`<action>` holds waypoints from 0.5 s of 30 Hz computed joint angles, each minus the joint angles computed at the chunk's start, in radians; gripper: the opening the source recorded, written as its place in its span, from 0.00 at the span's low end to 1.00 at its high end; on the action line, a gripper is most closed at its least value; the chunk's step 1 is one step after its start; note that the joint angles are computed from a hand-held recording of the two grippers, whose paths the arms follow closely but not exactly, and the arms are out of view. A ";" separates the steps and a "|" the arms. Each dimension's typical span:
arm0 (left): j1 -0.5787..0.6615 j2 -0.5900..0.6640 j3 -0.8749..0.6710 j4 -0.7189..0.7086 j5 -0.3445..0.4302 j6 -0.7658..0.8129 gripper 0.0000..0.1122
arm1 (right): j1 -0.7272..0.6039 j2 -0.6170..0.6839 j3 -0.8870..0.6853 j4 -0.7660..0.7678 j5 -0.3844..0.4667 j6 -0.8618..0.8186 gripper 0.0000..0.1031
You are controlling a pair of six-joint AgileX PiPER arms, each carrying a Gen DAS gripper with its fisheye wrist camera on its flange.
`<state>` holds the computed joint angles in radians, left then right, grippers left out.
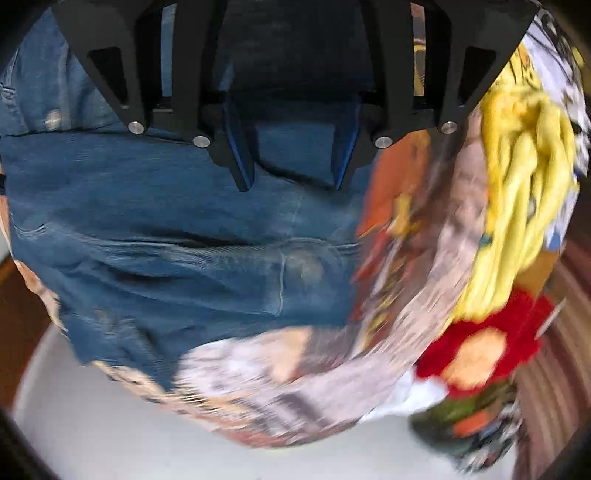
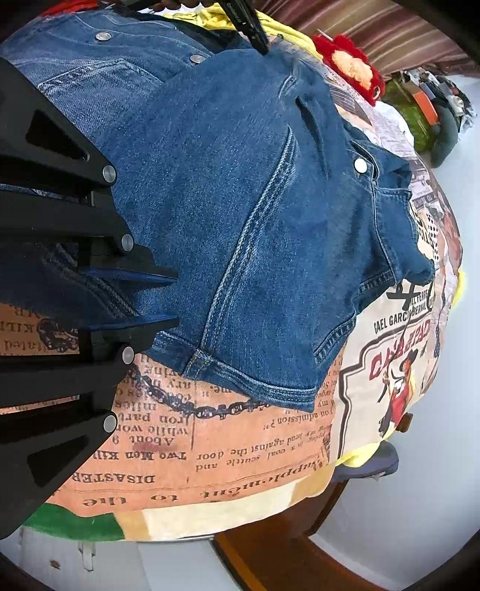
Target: Fold large clothes
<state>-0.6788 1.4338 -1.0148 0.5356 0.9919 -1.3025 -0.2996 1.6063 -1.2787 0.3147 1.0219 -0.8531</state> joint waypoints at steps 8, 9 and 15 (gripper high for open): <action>0.024 -0.153 0.130 -0.023 0.024 0.014 0.36 | 0.001 0.017 -0.040 -0.016 0.039 0.035 0.13; 0.017 -0.158 0.123 -0.019 0.033 0.019 0.36 | 0.000 0.025 -0.061 -0.022 0.058 0.048 0.13; 0.076 -0.184 0.067 -0.097 -0.071 0.118 0.53 | -0.031 0.042 -0.161 0.005 0.129 0.080 0.13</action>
